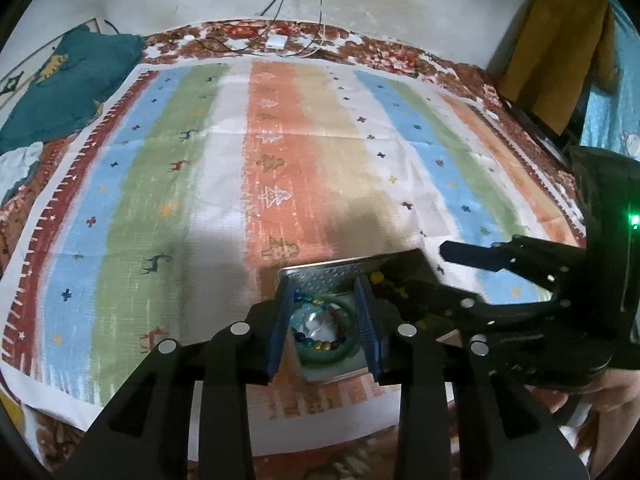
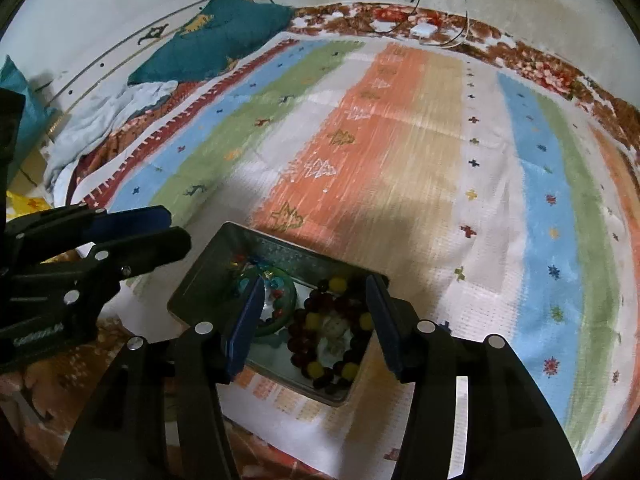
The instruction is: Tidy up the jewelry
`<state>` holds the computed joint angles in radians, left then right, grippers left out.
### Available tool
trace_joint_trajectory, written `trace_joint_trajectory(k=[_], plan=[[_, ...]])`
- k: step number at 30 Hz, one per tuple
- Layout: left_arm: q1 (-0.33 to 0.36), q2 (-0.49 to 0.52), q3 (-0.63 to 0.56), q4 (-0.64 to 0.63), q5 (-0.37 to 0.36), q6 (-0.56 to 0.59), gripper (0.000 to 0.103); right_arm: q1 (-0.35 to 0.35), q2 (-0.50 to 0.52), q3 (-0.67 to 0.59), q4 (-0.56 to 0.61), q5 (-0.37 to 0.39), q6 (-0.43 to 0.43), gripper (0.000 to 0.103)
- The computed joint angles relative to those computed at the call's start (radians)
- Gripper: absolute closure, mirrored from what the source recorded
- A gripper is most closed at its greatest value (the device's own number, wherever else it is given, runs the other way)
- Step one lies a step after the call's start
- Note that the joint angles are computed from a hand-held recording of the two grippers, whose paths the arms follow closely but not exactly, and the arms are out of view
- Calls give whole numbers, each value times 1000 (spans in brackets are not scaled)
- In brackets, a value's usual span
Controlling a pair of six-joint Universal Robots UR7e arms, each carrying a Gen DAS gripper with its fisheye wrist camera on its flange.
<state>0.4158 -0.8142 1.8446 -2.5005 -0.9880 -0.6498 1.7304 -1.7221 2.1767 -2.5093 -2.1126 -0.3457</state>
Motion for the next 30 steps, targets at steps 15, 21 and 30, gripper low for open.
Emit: trace_joint_trajectory(k=[15, 21, 30], plan=[[-21, -36, 62, -8, -9, -10, 32, -10, -94, 68, -40, 4, -24, 31], [-31, -45, 84, -8, -13, -17, 11, -20, -140, 98, -57, 18, -18, 13], [-51, -51, 106, -10, 6, -21, 6, -10, -186, 134, -102, 16, -31, 5]])
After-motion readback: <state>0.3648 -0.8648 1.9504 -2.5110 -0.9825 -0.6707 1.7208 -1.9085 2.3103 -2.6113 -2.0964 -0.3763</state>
